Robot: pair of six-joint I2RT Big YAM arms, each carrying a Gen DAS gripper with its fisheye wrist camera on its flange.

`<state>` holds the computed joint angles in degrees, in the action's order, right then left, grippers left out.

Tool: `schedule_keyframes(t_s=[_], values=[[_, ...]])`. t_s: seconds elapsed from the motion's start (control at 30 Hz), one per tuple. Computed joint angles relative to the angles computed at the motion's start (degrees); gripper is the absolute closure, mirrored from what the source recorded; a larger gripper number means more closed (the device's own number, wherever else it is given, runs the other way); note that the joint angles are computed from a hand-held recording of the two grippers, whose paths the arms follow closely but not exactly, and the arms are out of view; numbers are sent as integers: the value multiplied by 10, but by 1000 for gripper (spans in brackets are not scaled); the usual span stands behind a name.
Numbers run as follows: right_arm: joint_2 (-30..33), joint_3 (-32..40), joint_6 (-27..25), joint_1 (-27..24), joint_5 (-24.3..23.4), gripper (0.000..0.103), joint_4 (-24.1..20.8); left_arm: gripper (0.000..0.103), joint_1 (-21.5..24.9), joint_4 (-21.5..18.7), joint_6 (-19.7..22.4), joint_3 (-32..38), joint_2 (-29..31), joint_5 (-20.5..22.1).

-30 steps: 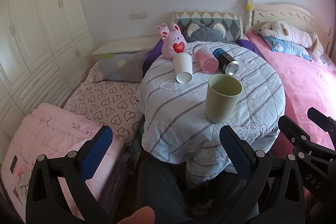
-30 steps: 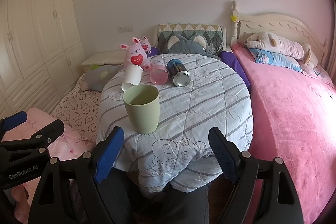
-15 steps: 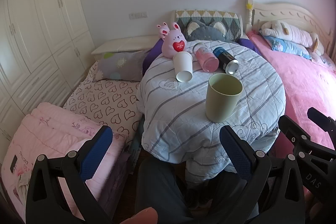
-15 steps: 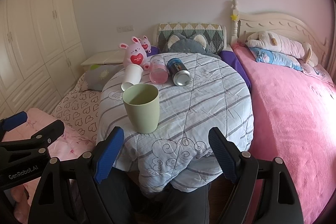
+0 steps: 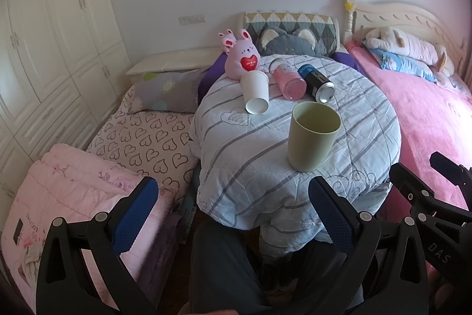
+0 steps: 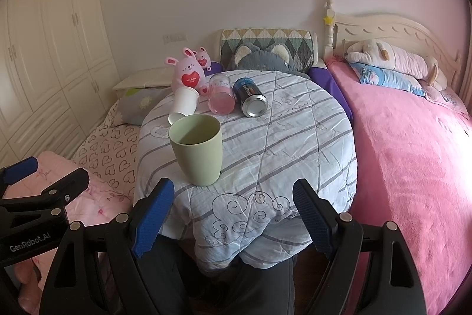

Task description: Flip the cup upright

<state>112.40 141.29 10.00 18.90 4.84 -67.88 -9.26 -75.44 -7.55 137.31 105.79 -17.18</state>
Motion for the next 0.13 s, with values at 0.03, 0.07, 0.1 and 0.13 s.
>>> schedule_keyframes(t_s=[0.03, 0.07, 0.1, 0.13], values=[[3, 5, 0, -1, -1, 19, -3, 0, 0, 7, 1, -7, -3, 0], [6, 10, 0, -1, -1, 19, -6, 0, 1, 14, 3, -12, -6, 4], [8, 13, 1, -1, -1, 19, -8, 0, 1, 16, 4, -11, -5, 7], [11, 17, 1, -1, -2, 19, -11, 0, 2, 14, 5, -8, -2, 8]])
